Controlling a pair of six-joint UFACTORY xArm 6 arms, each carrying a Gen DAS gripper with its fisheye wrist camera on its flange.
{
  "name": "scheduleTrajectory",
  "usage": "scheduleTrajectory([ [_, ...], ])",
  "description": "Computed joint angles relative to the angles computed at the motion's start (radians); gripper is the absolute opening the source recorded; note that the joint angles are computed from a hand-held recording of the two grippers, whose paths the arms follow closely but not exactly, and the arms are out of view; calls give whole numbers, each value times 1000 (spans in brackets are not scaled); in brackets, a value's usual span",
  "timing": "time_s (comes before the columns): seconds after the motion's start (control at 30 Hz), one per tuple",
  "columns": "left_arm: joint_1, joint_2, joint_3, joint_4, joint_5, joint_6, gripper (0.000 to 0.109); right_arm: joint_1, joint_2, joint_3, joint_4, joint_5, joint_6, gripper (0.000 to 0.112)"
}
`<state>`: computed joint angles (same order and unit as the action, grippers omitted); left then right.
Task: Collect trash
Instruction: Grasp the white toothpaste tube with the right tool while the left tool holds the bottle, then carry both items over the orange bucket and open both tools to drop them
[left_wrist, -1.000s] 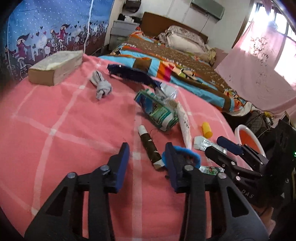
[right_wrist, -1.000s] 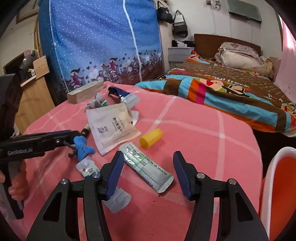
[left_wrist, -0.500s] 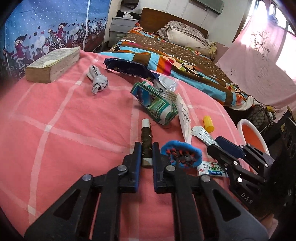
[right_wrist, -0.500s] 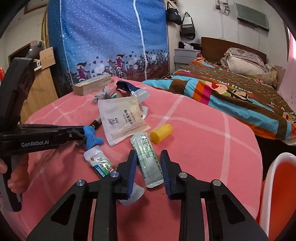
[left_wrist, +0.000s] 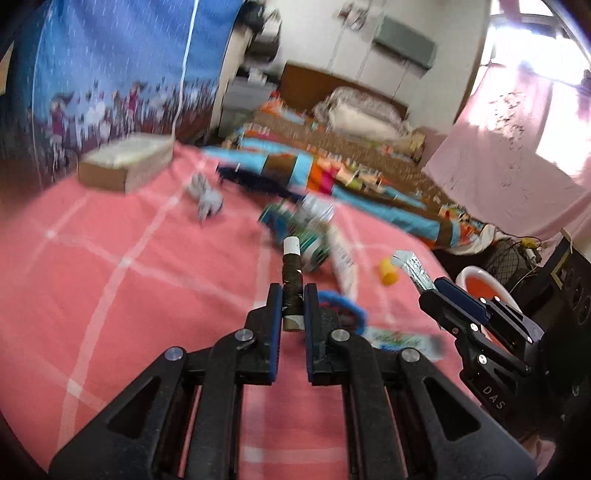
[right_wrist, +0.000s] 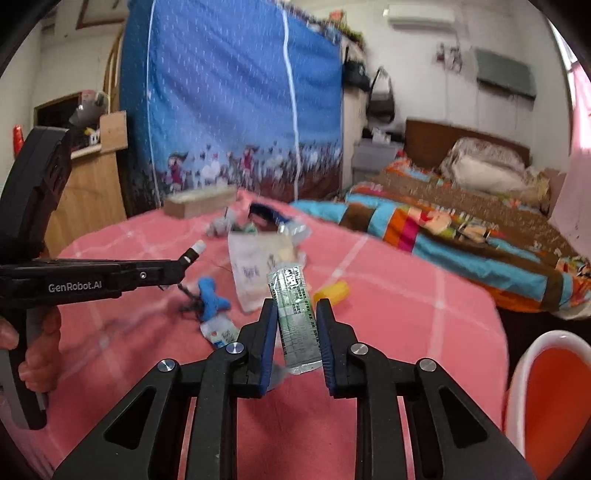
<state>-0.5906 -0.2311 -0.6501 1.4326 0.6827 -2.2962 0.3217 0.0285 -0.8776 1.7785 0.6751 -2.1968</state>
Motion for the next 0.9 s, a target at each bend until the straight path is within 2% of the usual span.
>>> scheduleTrajectory([
  [0.13,-87,20,-40,74,136,-32,14,-59,-40,41,124,98,-81,20],
  [0.27,-135,43,-71,144,212,-68,14,-131,-87,98,259,218,-199,20],
  [0.47,-204,115,-154,237,315,-47,14,-211,-125,154,411,331,-296,20],
  [0.7,-226,235,-298,342,306,17,14,-290,-125,166,557,352,-336,20],
  [0.9,-219,353,-449,386,216,70,14,-340,-100,141,675,291,-381,20],
])
